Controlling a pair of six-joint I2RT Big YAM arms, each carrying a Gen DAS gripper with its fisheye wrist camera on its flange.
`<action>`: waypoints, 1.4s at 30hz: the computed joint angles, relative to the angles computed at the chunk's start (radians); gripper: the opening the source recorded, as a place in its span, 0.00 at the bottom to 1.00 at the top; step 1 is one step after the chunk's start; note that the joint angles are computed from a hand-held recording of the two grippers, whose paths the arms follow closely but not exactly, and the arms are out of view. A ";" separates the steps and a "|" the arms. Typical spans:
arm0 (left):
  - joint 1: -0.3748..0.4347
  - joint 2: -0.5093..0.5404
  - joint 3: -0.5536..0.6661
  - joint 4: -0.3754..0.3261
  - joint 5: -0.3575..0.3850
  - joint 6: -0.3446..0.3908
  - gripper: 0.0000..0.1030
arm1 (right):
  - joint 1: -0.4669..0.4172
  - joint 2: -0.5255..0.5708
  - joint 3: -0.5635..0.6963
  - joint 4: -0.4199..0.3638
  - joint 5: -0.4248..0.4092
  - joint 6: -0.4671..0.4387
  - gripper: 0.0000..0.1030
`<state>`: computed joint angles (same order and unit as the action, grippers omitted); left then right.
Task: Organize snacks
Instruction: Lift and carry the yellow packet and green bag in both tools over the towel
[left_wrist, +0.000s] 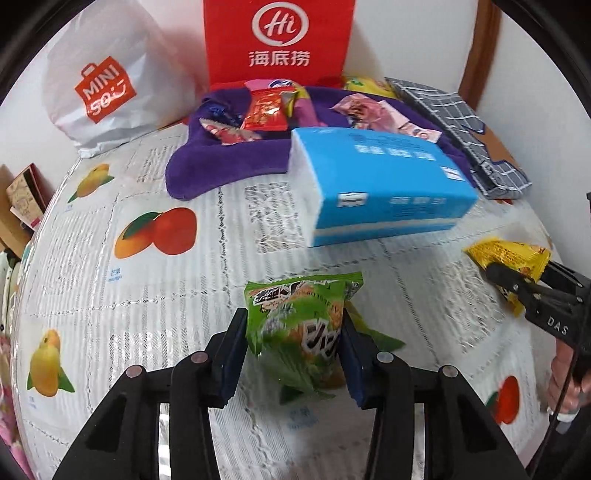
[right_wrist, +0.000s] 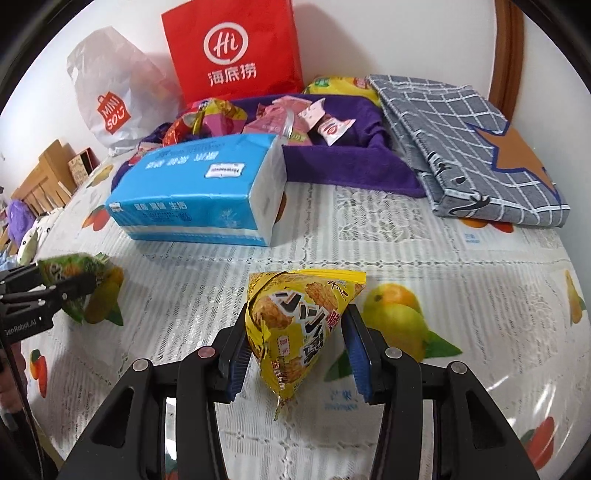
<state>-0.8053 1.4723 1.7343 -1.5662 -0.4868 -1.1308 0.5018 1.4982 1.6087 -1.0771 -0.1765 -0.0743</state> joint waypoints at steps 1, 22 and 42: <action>0.002 0.002 -0.002 0.008 -0.003 0.003 0.44 | 0.002 0.003 0.000 0.001 0.000 -0.002 0.45; 0.008 -0.035 -0.036 0.100 0.026 0.033 0.38 | 0.004 -0.002 0.023 0.017 -0.006 0.000 0.44; 0.024 0.002 0.140 0.057 0.002 0.066 0.38 | 0.040 0.016 0.183 -0.036 -0.064 -0.010 0.43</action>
<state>-0.7811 1.4739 1.8741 -1.5097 -0.4845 -1.0644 0.5419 1.5137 1.7922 -1.1134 -0.2402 -0.0843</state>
